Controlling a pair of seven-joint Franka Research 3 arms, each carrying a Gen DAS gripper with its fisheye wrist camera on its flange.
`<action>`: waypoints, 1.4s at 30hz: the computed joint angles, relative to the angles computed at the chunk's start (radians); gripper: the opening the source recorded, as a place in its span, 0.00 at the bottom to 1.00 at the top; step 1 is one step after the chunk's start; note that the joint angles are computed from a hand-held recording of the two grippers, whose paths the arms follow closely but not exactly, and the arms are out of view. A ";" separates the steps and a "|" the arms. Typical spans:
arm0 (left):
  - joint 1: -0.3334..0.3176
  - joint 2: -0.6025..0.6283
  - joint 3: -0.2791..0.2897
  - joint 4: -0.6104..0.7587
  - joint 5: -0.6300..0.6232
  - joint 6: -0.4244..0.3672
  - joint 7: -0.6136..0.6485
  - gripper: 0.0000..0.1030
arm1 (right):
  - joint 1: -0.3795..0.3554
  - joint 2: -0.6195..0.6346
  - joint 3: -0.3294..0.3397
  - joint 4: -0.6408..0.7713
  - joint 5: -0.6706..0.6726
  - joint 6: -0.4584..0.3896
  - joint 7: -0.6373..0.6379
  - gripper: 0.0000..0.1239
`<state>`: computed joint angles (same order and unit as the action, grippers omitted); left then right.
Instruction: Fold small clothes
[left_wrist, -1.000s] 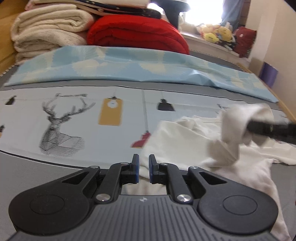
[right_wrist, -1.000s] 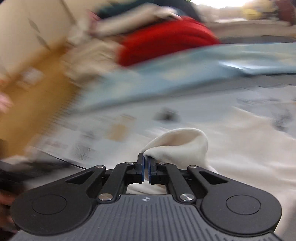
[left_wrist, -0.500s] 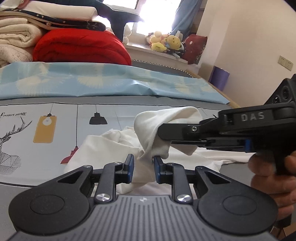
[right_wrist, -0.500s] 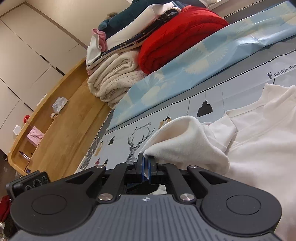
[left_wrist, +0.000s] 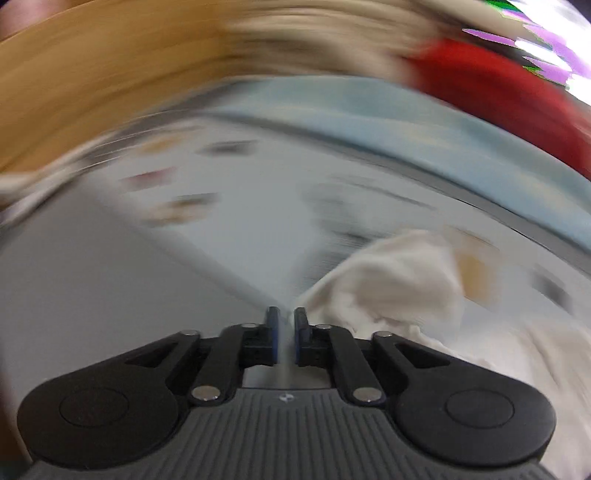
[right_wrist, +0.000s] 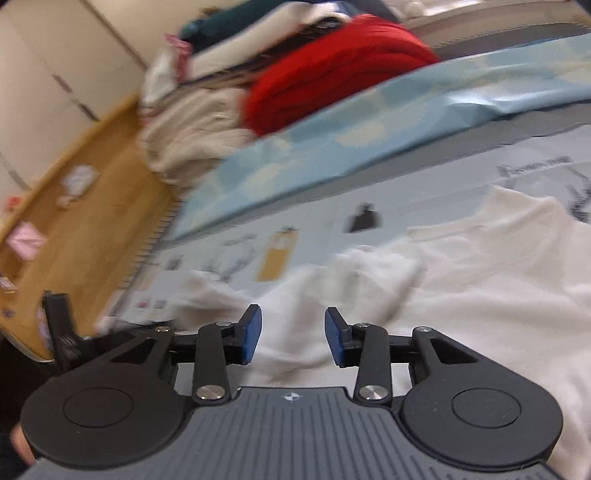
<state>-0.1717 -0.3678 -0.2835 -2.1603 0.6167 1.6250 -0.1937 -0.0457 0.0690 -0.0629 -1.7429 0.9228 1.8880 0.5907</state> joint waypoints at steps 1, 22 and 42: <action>-0.018 -0.033 0.027 -0.026 -0.007 -0.015 -0.042 0.11 | 0.021 -0.016 0.009 -0.029 -0.091 0.086 0.030 0.33; 0.254 -0.216 0.071 -0.364 -0.024 0.708 -0.121 0.57 | 0.082 0.006 0.023 -0.108 -0.518 0.264 0.270 0.32; 0.214 -0.325 0.017 -0.323 0.256 0.068 -0.325 0.09 | 0.097 -0.004 0.029 -0.134 -0.537 0.307 0.263 0.33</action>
